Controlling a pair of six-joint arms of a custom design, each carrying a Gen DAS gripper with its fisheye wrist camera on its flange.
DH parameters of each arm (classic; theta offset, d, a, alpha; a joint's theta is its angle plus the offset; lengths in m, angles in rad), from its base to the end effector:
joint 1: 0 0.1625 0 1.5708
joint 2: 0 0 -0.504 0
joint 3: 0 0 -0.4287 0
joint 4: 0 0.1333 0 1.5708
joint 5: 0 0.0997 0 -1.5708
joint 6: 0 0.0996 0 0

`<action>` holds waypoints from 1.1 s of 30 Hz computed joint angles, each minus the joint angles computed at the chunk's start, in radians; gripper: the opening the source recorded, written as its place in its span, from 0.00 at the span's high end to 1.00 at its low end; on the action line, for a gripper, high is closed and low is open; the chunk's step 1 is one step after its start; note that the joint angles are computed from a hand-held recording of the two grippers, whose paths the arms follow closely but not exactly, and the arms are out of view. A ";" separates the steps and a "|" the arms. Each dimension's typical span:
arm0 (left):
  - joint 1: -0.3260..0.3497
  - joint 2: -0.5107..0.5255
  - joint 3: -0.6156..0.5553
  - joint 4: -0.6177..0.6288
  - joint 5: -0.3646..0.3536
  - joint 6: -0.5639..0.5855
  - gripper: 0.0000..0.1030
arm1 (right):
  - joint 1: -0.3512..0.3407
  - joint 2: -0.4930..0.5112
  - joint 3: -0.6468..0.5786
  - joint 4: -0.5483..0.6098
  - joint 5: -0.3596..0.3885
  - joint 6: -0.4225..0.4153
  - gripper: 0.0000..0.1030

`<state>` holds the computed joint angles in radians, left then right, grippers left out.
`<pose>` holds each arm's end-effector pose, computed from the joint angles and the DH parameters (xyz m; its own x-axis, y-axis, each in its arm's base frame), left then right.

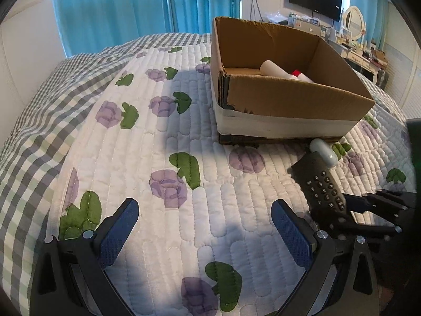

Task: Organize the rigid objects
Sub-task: 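Grasp the black remote with the right tool while the left tool grasps the white earbud case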

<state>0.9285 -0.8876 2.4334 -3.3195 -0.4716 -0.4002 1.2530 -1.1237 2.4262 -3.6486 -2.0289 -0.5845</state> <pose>-0.0832 -0.4818 0.1006 -0.6627 -0.1873 -0.7251 0.3568 0.7724 -0.5255 -0.0606 -0.4699 0.2096 -0.7530 0.1046 0.6496 -0.2306 0.8827 -0.4094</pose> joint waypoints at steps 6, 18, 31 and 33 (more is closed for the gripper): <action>-0.003 -0.005 -0.002 0.032 0.009 -0.026 0.00 | 0.018 -0.037 0.090 -0.143 0.007 -0.091 0.64; -0.022 0.055 -0.127 0.139 -0.083 -0.059 0.01 | -0.026 -0.228 -0.028 0.101 -0.107 0.024 0.64; 0.045 0.218 -0.306 0.107 -0.156 0.024 0.02 | -0.125 -0.267 -0.118 0.268 0.019 0.010 0.64; 0.041 0.239 -0.325 0.104 -0.146 0.049 0.02 | -0.135 -0.278 -0.121 0.295 0.040 0.016 0.64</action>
